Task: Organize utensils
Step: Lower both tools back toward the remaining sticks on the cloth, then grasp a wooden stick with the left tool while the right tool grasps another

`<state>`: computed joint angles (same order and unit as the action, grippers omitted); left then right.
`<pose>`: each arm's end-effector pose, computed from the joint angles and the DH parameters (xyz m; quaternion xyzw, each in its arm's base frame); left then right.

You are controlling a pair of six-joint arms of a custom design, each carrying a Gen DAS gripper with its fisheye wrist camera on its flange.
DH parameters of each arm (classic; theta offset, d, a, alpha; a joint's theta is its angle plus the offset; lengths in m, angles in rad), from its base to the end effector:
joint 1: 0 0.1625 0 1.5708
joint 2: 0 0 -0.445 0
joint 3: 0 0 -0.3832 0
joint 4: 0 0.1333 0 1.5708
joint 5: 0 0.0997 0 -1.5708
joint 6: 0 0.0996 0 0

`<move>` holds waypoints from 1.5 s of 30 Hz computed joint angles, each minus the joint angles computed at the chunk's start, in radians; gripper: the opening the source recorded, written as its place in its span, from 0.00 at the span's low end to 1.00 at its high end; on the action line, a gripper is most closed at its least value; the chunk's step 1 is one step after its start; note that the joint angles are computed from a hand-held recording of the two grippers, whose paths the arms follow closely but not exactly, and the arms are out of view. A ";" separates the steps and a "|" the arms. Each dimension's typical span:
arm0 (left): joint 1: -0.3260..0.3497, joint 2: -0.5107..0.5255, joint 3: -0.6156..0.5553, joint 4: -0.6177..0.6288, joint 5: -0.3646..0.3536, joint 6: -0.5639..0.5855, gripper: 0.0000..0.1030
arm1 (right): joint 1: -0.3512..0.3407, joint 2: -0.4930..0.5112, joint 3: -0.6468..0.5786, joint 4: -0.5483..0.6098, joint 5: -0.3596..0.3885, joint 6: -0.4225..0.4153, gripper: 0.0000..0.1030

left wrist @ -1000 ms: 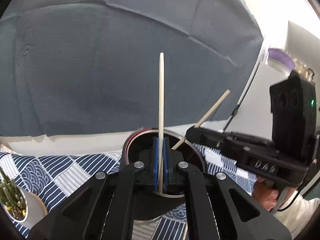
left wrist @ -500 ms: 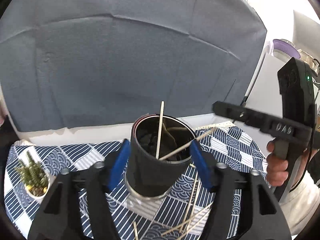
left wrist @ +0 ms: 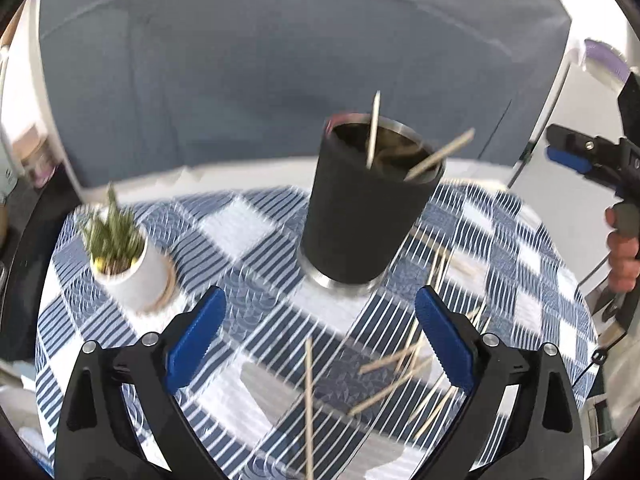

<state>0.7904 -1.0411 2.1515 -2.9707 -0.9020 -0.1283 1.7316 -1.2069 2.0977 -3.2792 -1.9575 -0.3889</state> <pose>-0.2223 -0.5018 0.1568 0.2545 0.9006 -0.2650 0.2320 0.1801 -0.5126 0.2900 0.1709 -0.8874 0.3675 0.2196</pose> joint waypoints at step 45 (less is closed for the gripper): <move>0.098 0.044 -0.040 0.536 0.071 -0.309 0.64 | -0.168 0.345 -0.375 0.513 -0.288 -0.106 0.31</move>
